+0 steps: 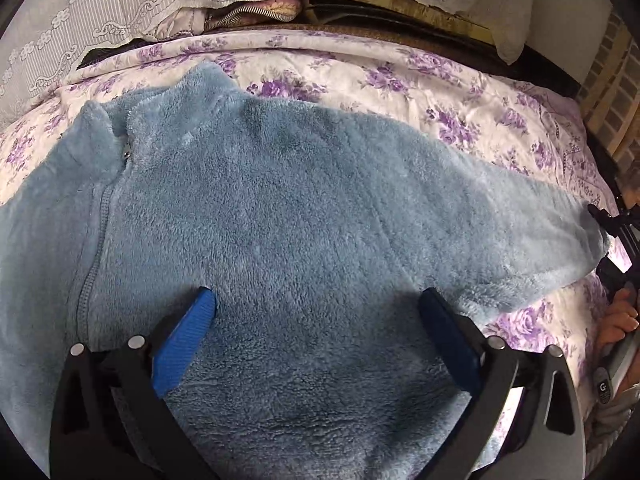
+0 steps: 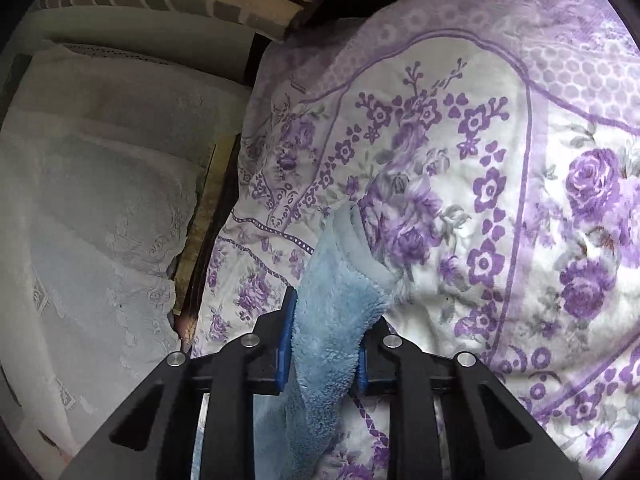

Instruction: Fold small clothes

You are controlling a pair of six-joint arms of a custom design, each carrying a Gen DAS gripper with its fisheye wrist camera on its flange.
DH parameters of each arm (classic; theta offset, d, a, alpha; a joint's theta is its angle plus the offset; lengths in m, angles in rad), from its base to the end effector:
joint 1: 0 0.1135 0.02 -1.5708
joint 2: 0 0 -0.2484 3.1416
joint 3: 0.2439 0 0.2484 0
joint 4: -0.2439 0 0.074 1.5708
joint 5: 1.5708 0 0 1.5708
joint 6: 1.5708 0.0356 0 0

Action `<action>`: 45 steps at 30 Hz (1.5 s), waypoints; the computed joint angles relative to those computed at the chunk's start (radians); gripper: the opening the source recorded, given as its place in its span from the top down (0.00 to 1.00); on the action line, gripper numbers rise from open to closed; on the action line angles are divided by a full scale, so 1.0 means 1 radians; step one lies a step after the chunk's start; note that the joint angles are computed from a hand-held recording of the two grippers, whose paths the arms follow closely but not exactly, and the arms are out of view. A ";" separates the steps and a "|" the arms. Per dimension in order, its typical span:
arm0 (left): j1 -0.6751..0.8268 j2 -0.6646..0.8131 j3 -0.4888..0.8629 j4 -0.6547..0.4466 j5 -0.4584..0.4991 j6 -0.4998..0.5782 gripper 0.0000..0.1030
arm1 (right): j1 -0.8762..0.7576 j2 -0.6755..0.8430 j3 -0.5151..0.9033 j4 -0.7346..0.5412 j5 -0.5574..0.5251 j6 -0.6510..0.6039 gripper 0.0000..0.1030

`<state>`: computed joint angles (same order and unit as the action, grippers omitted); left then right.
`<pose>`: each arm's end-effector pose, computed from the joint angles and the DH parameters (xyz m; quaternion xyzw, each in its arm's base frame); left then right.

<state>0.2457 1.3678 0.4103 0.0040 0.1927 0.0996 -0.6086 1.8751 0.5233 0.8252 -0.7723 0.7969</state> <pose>0.2158 0.0471 0.1054 -0.0401 0.9479 -0.0384 0.3136 0.2533 -0.1462 0.0782 0.3756 0.7341 0.3684 0.4292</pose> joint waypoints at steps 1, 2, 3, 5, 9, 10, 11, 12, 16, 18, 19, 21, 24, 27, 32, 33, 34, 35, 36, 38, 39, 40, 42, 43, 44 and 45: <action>0.004 -0.002 0.000 -0.004 0.005 0.003 0.04 | -0.013 0.006 -0.001 0.008 -0.015 0.003 0.77; 0.011 -0.002 0.005 -0.012 0.011 0.011 0.04 | -0.024 0.003 -0.001 -0.006 -0.023 -0.010 0.78; 0.020 -0.010 0.013 -0.039 0.019 0.025 0.04 | -0.036 -0.002 -0.001 -0.025 -0.029 -0.030 0.78; 0.055 -0.040 0.037 -0.117 0.041 0.071 0.05 | -0.035 -0.007 -0.002 -0.040 -0.028 -0.053 0.80; 0.211 -0.141 0.090 -0.271 0.085 0.226 0.04 | -0.020 -0.053 -0.046 0.024 -0.063 -0.014 0.88; 0.243 -0.143 0.101 -0.279 0.085 0.253 0.04 | 0.004 -0.075 -0.055 0.044 -0.069 -0.002 0.89; 0.302 -0.135 0.122 -0.285 0.086 0.294 0.05 | 0.007 -0.125 -0.074 0.030 -0.092 -0.020 0.89; 0.351 -0.112 0.146 -0.289 0.091 0.319 0.05 | 0.025 -0.186 -0.093 0.004 -0.094 -0.045 0.89; 0.564 0.102 0.320 -0.352 0.202 0.345 0.05 | 0.136 -0.455 -0.167 -0.146 -0.062 -0.126 0.89; 0.622 0.225 0.423 -0.436 0.280 0.328 0.05 | 0.209 -0.581 -0.199 -0.211 -0.036 -0.123 0.89; 0.635 0.273 0.469 -0.479 0.309 0.325 0.05 | 0.267 -0.648 -0.205 -0.263 -0.001 -0.131 0.89; 0.642 0.347 0.536 -0.543 0.354 0.311 0.05 | 0.386 -0.760 -0.208 -0.355 0.076 -0.142 0.89; 0.609 0.323 0.515 -0.519 0.356 0.323 0.05 | 0.621 -0.852 -0.185 -0.441 0.229 -0.124 0.89; 0.590 0.300 0.493 -0.526 0.394 0.384 0.05 | 0.835 -0.795 -0.116 -0.455 0.371 -0.105 0.89; 0.611 0.315 0.505 -0.573 0.466 0.472 0.05 | 1.153 -0.668 0.005 -0.458 0.576 -0.067 0.89; 0.616 0.332 0.523 -0.584 0.471 0.476 0.05 | 1.202 -0.640 0.030 -0.459 0.607 -0.061 0.89; 0.625 0.347 0.541 -0.596 0.474 0.482 0.05 | 1.260 -0.589 0.070 -0.453 0.645 -0.053 0.89; 0.633 0.373 0.576 -0.617 0.476 0.484 0.05 | 1.302 -0.551 0.094 -0.445 0.669 -0.047 0.89; 0.644 0.392 0.605 -0.634 0.478 0.488 0.05 | 1.342 -0.513 0.125 -0.445 0.693 -0.039 0.89; 0.663 0.434 0.668 -0.650 0.478 0.489 0.05 | 1.414 -0.391 0.222 -0.434 0.729 -0.021 0.89; 0.676 0.448 0.692 -0.654 0.477 0.492 0.05 | 1.442 -0.348 0.258 -0.434 0.741 -0.014 0.89; 0.691 0.462 0.716 -0.656 0.476 0.496 0.05 | 1.474 -0.292 0.308 -0.441 0.757 -0.010 0.89; 0.737 0.502 0.759 -0.641 0.475 0.502 0.05 | 1.514 -0.187 0.398 -0.462 0.791 -0.014 0.89; 0.759 0.521 0.775 -0.630 0.471 0.501 0.05 | 1.543 -0.118 0.473 -0.509 0.828 -0.031 0.85; 0.781 0.541 0.784 -0.605 0.461 0.492 0.05 | 1.558 -0.069 0.528 -0.561 0.851 -0.043 0.81; 0.803 0.565 0.799 -0.593 0.455 0.487 0.05 | 1.557 -0.039 0.546 -0.589 0.851 -0.050 0.59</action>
<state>1.0489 1.9327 1.2092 -0.5891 0.6481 0.5869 0.9486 1.8361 1.0691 0.2366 0.0792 0.7468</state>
